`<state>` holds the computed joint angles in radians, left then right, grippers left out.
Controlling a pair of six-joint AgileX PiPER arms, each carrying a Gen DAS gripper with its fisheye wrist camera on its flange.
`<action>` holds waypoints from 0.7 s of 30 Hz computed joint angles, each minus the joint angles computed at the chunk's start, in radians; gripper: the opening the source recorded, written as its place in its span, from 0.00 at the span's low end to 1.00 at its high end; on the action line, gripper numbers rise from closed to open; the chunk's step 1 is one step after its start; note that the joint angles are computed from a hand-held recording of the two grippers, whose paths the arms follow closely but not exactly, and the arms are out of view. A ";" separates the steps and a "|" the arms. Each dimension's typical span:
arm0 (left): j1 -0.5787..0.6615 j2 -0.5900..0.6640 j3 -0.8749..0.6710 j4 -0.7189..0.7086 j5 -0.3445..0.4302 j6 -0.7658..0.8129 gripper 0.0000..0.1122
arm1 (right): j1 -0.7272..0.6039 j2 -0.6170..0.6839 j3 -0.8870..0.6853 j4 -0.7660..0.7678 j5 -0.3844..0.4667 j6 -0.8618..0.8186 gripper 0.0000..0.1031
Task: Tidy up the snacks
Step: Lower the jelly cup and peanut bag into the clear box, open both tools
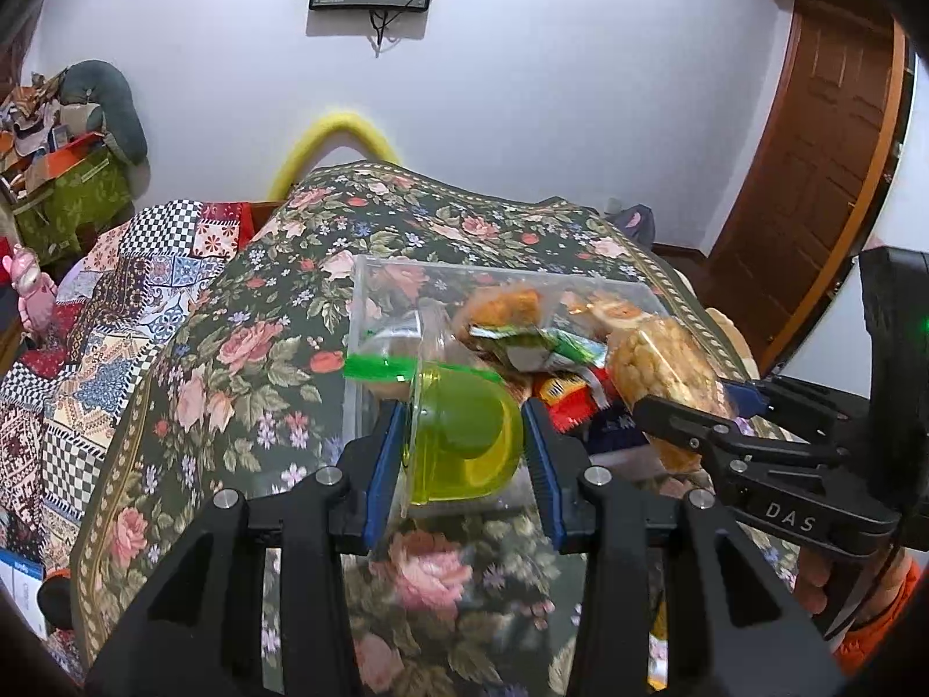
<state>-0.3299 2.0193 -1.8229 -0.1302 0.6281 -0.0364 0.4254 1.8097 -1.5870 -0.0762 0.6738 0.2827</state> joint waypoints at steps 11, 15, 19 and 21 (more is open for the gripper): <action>0.014 0.117 -0.132 0.000 0.043 -0.004 0.36 | -0.008 0.123 -0.130 -0.038 0.042 0.025 0.40; 0.013 0.127 -0.122 0.035 0.035 -0.036 0.36 | -0.009 0.119 -0.111 -0.025 0.036 0.005 0.40; 0.018 0.124 -0.118 0.027 0.044 -0.034 0.36 | -0.002 0.114 -0.098 -0.030 0.053 -0.009 0.41; 0.007 0.108 -0.093 0.074 0.030 -0.066 0.37 | -0.001 0.110 -0.102 -0.022 0.068 -0.018 0.42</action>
<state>-0.3224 2.1269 -1.9156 -0.0561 0.6582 -0.1024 0.4240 1.9199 -1.6886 -0.0981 0.7417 0.2651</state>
